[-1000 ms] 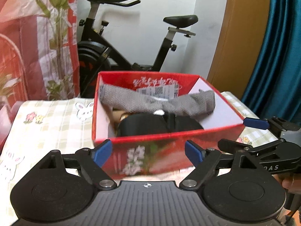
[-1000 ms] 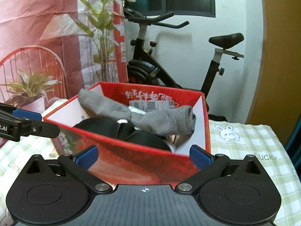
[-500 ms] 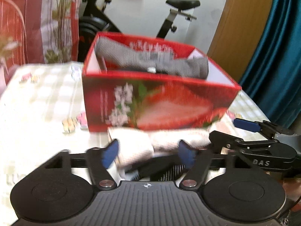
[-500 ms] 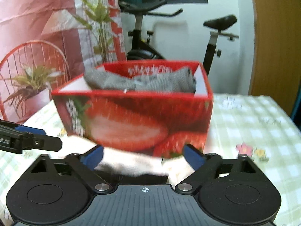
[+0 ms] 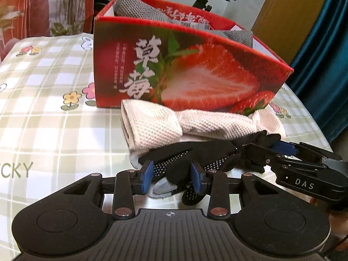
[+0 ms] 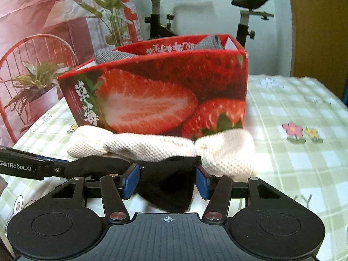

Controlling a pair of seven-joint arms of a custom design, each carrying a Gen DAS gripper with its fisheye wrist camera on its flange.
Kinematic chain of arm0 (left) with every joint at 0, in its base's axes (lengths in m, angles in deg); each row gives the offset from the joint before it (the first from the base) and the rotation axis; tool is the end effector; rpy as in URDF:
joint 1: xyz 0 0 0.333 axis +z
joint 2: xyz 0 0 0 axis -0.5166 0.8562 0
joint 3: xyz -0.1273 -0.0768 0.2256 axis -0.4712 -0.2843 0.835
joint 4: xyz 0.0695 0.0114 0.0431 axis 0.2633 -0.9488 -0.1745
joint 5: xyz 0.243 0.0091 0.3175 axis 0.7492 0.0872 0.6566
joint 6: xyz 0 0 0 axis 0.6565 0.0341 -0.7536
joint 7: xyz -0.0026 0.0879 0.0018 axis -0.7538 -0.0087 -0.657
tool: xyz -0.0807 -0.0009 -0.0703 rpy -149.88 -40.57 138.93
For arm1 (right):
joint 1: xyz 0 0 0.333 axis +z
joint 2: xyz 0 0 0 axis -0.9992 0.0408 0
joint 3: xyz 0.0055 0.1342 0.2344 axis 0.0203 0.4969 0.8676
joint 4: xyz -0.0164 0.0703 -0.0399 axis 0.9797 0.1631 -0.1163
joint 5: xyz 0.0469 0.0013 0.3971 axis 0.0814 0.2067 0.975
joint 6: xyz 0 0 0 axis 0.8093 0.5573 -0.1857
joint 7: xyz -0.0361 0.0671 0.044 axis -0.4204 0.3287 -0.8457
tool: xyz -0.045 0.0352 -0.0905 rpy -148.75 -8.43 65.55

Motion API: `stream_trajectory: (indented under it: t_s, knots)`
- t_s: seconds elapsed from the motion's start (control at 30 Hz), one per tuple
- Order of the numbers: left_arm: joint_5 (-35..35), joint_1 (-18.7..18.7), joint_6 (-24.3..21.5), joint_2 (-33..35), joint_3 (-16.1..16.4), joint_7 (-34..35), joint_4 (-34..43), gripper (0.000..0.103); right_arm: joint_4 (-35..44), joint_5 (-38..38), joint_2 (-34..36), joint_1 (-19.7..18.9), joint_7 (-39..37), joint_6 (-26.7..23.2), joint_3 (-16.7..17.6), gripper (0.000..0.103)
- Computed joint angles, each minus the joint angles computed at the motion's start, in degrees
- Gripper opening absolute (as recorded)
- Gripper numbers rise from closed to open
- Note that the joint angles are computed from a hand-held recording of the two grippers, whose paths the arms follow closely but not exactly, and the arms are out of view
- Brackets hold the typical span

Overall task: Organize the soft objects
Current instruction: 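Close both tools on the black-and-white gloves, then lift the gloves with both tools over the red box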

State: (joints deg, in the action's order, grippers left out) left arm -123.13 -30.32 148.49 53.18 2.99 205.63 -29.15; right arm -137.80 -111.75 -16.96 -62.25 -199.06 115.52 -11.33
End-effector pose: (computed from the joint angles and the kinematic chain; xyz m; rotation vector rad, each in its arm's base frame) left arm 0.6287 -0.1335 0.3116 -1.4249 2.4791 -1.0625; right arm 0.5049 0.2981 0.2847 -1.3126 1.9649 -0.7416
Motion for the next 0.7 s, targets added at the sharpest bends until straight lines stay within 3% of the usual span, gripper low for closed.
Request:
stream_trajectory:
  t_s: [0.3, 0.7]
  knots:
    - [-0.90, 0.56, 0.20, 0.74, -0.45, 1.34, 0.20, 0.039, -0.46, -5.85, 0.93, -0.36, 7.48, 1.36, -0.26, 0.051]
    - [-6.30, 1.13, 2.32, -0.31, -1.35, 7.50, -1.84, 0.040, 0.14, -7.26, 1.67, -0.60, 7.64, 1.31, -0.12, 0.051]
